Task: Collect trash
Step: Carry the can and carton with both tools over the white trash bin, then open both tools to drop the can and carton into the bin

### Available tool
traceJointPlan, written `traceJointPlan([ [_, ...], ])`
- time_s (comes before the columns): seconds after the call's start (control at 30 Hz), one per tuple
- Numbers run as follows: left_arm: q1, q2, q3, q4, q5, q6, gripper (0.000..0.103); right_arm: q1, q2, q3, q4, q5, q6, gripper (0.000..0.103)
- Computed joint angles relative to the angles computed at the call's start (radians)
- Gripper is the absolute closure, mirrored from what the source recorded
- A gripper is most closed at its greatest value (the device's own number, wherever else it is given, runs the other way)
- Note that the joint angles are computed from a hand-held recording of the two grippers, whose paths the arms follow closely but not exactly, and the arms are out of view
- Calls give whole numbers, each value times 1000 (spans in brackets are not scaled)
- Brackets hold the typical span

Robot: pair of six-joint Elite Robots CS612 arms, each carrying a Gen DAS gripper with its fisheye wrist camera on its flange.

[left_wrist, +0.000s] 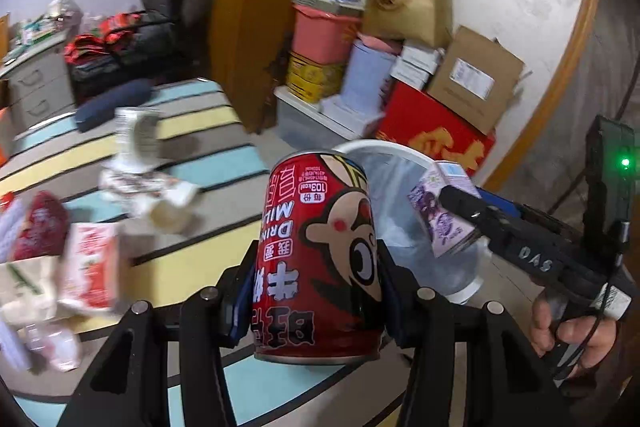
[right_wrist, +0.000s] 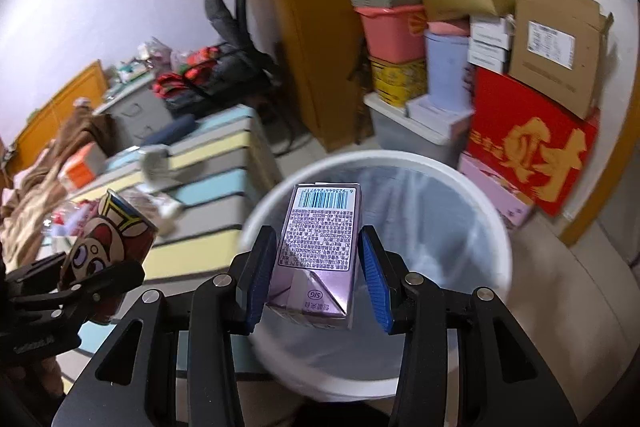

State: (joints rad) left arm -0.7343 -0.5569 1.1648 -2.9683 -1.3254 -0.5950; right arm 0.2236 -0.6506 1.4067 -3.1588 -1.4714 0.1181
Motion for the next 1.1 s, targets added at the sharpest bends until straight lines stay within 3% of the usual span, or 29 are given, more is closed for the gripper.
traceJointPlan([
  [0.37,-2,100,-196,131,-83,32,49,-36,15,-22,105,5,11,58],
  [0.5,-4,116,-224,147,-81,49,48,-38,16,-22,112,-5,6,58],
  [0.57,-2,120,-229,137,-90,48,43,-38,17,-23,110,-19,11,57],
  [0.67,-3,119,-227,134,-84,47,40,-43,19,-22,101,-19,29,48],
  [0.7,-3,118,-224,134,-81,48,40,-45,16,-17,94,-14,39,39],
  [0.87,-6,102,-194,118,-49,38,40,-44,14,-12,78,-23,50,38],
  [1.1,-11,39,-66,48,2,8,39,-32,1,16,11,-8,55,38],
])
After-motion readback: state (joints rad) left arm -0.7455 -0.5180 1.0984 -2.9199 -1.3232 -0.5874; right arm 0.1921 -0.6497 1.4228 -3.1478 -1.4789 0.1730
